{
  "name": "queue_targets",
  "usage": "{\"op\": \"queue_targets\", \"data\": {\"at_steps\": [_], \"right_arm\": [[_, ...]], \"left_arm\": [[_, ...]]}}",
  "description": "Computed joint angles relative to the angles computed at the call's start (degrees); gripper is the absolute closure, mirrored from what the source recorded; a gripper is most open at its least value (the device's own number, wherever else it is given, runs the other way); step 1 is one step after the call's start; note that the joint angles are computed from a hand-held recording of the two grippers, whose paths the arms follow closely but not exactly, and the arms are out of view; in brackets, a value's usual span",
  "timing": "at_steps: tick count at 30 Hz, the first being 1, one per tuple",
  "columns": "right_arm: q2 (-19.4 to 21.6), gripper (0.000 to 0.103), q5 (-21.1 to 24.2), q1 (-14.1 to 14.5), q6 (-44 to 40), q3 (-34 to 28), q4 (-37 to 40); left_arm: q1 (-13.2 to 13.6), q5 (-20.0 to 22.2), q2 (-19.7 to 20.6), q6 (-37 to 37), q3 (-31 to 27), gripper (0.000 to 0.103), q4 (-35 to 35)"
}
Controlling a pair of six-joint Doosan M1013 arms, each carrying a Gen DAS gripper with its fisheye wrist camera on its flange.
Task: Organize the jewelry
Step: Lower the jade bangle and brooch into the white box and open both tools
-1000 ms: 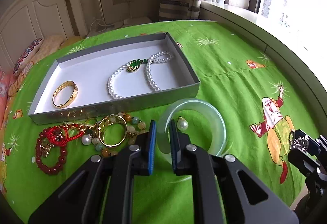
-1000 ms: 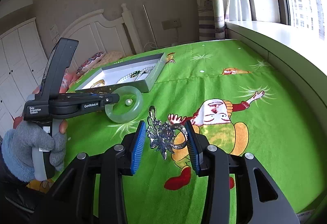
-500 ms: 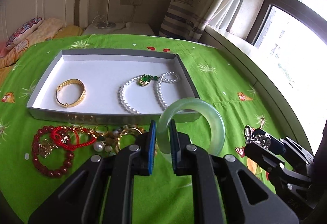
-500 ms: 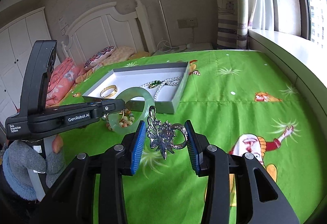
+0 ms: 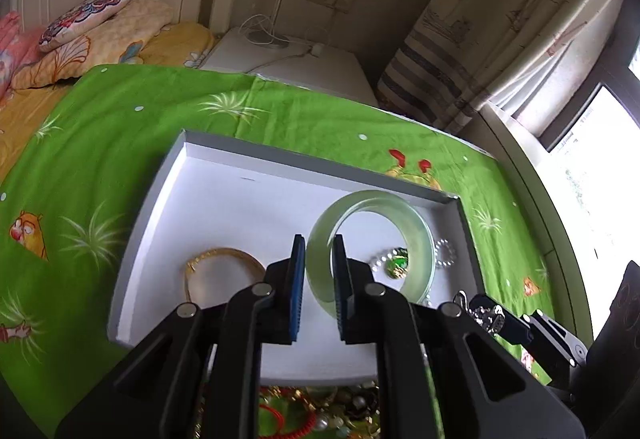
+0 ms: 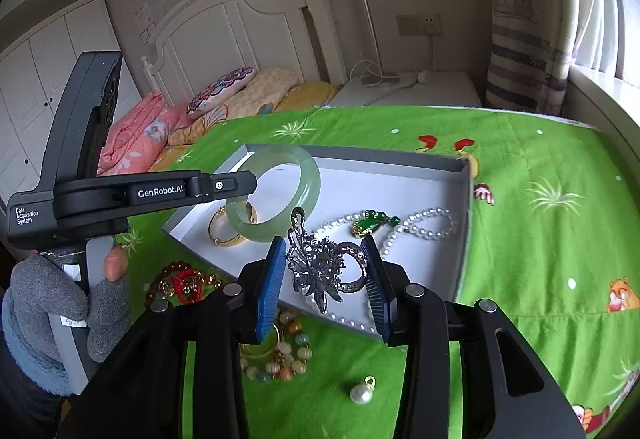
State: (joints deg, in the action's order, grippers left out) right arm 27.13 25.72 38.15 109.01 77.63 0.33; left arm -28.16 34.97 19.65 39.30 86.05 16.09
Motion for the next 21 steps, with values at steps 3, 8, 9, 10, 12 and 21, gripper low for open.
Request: {"op": "queue_targets", "data": {"at_steps": [3,8,9,10,12,21], "right_arm": [[2.7,0.064,4.4,0.2,-1.5,-4.3,0.7],[6.8,0.064,12.4,1.3,-4.6,-11.0,-0.2],[7.4,0.064,13.5,1.5,-5.6,-12.0,0.1],[8.0,0.064,14.5,1.8,-6.3,-13.1,0.0],[9.1,0.064,16.4,2.3,-7.1,-14.8,-0.6],[12.3,0.064,21.4,2.7,-6.7,-18.7,-1.5]], "left_arm": [[1.6,2.1,1.4,0.2,-1.5,0.09,-0.5],[4.3,4.0,3.4,1.4,-2.7,0.09,-4.6],[4.6,4.2,3.6,1.3,-2.8,0.09,-4.9],[4.9,4.1,3.7,1.4,-2.9,0.09,-5.1],[5.5,3.7,4.0,2.6,-3.0,0.09,-7.0],[5.2,3.6,5.2,3.1,-4.2,0.09,-7.8]]}}
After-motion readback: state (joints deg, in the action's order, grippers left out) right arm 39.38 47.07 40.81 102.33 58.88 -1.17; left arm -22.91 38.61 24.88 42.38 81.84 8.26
